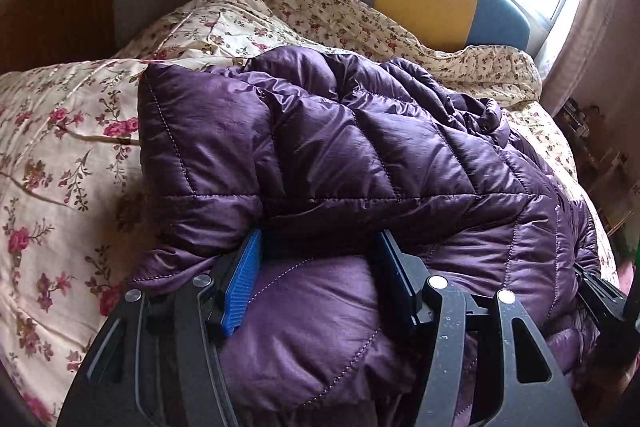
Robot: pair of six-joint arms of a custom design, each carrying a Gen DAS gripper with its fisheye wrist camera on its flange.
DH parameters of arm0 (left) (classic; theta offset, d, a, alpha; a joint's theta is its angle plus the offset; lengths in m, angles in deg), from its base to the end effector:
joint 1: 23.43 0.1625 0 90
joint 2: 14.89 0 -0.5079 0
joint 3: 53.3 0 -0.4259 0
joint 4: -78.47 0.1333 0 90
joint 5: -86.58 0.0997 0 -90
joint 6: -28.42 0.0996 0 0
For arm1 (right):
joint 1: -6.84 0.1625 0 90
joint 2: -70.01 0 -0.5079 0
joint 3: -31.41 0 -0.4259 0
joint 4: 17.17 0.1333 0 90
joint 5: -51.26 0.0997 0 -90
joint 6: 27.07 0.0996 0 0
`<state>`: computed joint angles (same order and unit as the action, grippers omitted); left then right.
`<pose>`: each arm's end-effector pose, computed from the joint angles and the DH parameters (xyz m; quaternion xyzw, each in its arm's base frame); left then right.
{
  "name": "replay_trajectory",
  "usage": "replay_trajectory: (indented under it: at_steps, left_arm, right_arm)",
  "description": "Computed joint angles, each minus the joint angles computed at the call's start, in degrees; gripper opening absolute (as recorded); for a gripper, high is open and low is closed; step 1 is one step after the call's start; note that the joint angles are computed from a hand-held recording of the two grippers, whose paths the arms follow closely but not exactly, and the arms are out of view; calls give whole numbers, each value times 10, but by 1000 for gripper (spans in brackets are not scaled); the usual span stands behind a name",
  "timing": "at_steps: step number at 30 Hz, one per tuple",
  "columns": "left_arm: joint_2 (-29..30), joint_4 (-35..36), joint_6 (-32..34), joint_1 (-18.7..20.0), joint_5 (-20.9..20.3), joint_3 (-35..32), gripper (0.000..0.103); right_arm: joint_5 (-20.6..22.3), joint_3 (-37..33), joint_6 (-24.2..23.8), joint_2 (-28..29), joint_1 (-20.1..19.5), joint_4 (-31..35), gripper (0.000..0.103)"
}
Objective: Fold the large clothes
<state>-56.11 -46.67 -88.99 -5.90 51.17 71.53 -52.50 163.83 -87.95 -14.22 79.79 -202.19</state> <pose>-0.3667 -0.3408 -0.0390 -0.1358 0.8208 -0.4480 0.3274 -0.0341 -0.4851 0.3569 0.2959 -0.8630 0.2376 0.3336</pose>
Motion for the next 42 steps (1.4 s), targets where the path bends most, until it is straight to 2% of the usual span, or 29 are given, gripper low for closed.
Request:
replay_trajectory:
  at_steps: [3,5,6,7,12,14,16,21,25,29,42]
  left_arm:
    - [-3,33,0,2,-10,-16,61]
    - [-7,49,-1,-2,-15,-24,73]
    - [-9,71,-13,-7,-15,-31,77]
    - [-9,102,-26,-11,-14,-40,77]
    - [-15,169,-55,-25,9,-57,77]
    - [-16,179,-55,-25,20,-63,77]
    - [-17,174,-41,-21,32,-66,77]
    - [-10,149,11,-2,45,-72,77]
    - [0,115,40,15,32,-64,77]
    - [6,48,55,25,28,-38,80]
    - [17,98,43,33,20,-62,81]
  right_arm:
    - [-15,-1,-8,0,11,-4,6]
    - [-10,-4,-7,-7,17,2,28]
    - [1,-3,-9,-13,18,-3,50]
    - [10,-2,-12,-18,21,-5,53]
    - [56,-2,2,-47,40,54,52]
    - [71,3,8,-47,52,72,56]
    - [80,4,15,-43,63,92,62]
    - [74,10,23,-4,85,80,67]
    - [62,12,16,28,79,56,68]
    - [68,15,0,49,64,38,69]
    - [80,7,1,63,49,46,70]
